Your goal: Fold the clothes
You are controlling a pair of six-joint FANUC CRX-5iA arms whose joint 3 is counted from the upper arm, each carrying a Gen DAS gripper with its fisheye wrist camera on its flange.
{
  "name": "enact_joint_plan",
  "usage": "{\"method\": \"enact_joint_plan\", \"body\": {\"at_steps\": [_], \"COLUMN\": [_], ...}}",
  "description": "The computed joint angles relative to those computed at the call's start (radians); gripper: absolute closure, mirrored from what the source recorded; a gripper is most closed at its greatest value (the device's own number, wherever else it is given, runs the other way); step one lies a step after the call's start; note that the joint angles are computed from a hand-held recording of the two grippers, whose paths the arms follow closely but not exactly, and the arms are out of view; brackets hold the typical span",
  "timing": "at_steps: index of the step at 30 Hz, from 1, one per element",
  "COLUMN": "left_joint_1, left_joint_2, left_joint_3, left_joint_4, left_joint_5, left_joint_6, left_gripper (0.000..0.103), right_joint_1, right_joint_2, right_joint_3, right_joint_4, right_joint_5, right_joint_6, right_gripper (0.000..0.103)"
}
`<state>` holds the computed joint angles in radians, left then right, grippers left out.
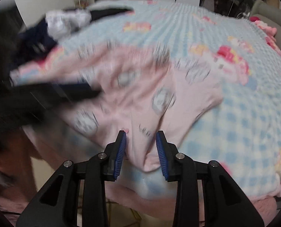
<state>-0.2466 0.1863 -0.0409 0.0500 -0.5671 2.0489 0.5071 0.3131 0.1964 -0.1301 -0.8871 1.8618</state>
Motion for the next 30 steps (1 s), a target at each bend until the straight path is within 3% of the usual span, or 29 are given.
{"method": "enact_joint_plan", "body": {"at_steps": [3, 5, 8, 10, 11, 12, 13, 14, 16, 18, 22, 25, 28, 30], "left_joint_1": [0.022, 0.048, 0.07, 0.062, 0.04, 0.03, 0.034, 0.053, 0.086, 0.062, 0.007, -0.002, -0.01, 0.003], "left_joint_2": [-0.024, -0.049, -0.079, -0.089, -0.087, -0.089, -0.109, -0.143, -0.19, -0.173, -0.069, -0.052, -0.044, -0.065], "left_joint_3": [-0.008, -0.041, -0.062, -0.04, -0.009, 0.002, -0.021, -0.079, -0.195, -0.183, -0.028, 0.009, 0.044, 0.017], "left_joint_4": [-0.085, -0.071, -0.085, -0.162, -0.244, -0.289, -0.282, -0.222, -0.052, -0.066, -0.177, -0.211, -0.291, -0.281], "left_joint_5": [-0.077, -0.076, -0.088, -0.134, -0.185, -0.215, -0.193, -0.118, 0.041, 0.066, -0.123, -0.19, -0.256, -0.227], "left_joint_6": [0.037, 0.023, 0.052, 0.133, 0.208, 0.246, 0.261, 0.247, 0.13, 0.127, 0.153, 0.159, 0.259, 0.302], "left_gripper": [0.056, 0.067, 0.068, 0.063, 0.051, 0.051, 0.051, 0.051, 0.05, 0.049, 0.048, 0.048, 0.047, 0.047], "right_joint_1": [-0.007, -0.017, -0.069, -0.079, -0.082, -0.082, -0.08, -0.078, -0.095, -0.108, -0.057, -0.047, -0.058, -0.062], "right_joint_2": [-0.008, 0.003, 0.023, 0.016, 0.012, -0.001, -0.016, -0.03, -0.038, -0.037, 0.001, 0.01, -0.009, -0.037], "right_joint_3": [-0.017, -0.003, 0.047, 0.044, 0.042, 0.028, 0.013, -0.002, 0.011, 0.031, 0.023, 0.01, -0.012, -0.045], "right_joint_4": [0.002, 0.0, -0.093, -0.103, -0.106, -0.103, -0.099, -0.093, -0.158, -0.222, -0.124, -0.095, -0.093, -0.093], "right_joint_5": [0.022, 0.011, -0.038, -0.033, -0.03, -0.011, 0.011, 0.032, 0.044, 0.04, 0.023, 0.02, 0.04, 0.091], "right_joint_6": [-0.001, -0.017, 0.002, -0.009, -0.015, -0.037, -0.062, -0.087, -0.078, -0.046, -0.099, -0.127, -0.143, -0.17], "right_gripper": [0.071, 0.071, 0.071, 0.072, 0.072, 0.072, 0.072, 0.072, 0.068, 0.067, 0.066, 0.068, 0.072, 0.073]}}
